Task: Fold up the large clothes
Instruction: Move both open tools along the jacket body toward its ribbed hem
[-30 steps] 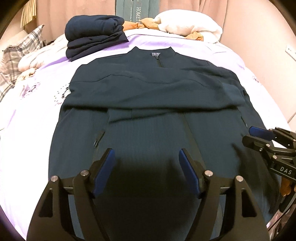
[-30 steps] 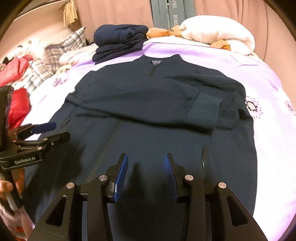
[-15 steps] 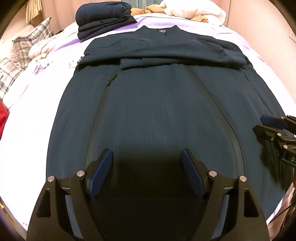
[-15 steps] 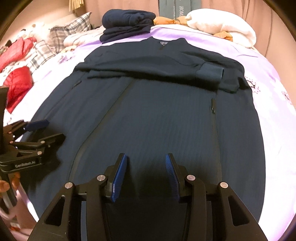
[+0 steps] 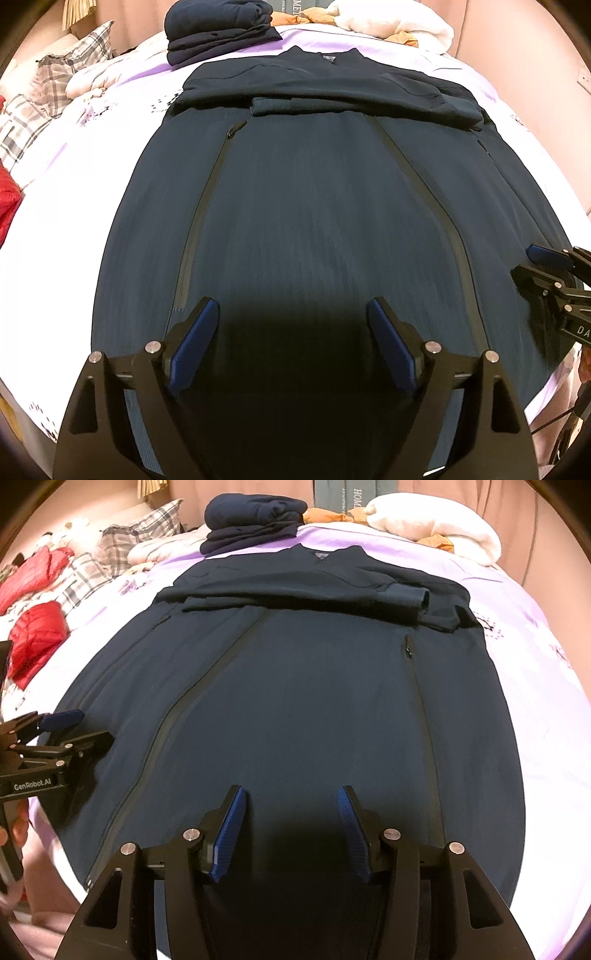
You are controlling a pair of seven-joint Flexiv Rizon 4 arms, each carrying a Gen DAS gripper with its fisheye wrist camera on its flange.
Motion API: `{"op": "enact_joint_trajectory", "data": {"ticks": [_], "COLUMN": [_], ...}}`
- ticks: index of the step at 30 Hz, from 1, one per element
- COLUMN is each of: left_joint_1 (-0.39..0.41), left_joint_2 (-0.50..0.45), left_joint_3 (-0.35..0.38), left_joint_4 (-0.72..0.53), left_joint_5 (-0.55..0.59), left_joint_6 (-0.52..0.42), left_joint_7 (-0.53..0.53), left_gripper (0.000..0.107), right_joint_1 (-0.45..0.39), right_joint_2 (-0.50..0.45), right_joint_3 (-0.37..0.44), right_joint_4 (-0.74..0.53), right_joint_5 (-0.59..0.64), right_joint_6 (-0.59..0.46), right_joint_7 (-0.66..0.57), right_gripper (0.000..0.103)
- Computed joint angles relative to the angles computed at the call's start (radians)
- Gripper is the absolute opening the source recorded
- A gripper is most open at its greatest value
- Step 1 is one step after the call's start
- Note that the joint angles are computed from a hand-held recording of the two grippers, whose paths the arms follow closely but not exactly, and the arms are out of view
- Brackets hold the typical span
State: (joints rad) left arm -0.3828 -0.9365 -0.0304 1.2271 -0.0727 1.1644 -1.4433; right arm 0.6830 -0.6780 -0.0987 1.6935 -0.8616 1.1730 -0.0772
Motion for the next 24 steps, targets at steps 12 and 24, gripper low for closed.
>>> {"op": "enact_joint_trajectory", "data": {"ticks": [12,24], "left_joint_1": [0.009,0.02], "left_joint_2": [0.036,0.058], "left_joint_3": [-0.009,-0.015], "left_joint_4": [0.076,0.117], "left_joint_5": [-0.01,-0.018], "left_joint_6": [0.039,0.054], "left_joint_7": [-0.009,0.001], "left_gripper": [0.085,0.085], "right_joint_1": [0.006,-0.013], "right_joint_2": [0.04,0.073], "right_joint_3": [0.0,0.024], "right_joint_4": [0.067,0.113], "right_joint_5": [-0.035,-0.048], "right_joint_6": [0.024,0.032], "right_joint_7": [0.086,0.106], "right_gripper": [0.051,0.051]}}
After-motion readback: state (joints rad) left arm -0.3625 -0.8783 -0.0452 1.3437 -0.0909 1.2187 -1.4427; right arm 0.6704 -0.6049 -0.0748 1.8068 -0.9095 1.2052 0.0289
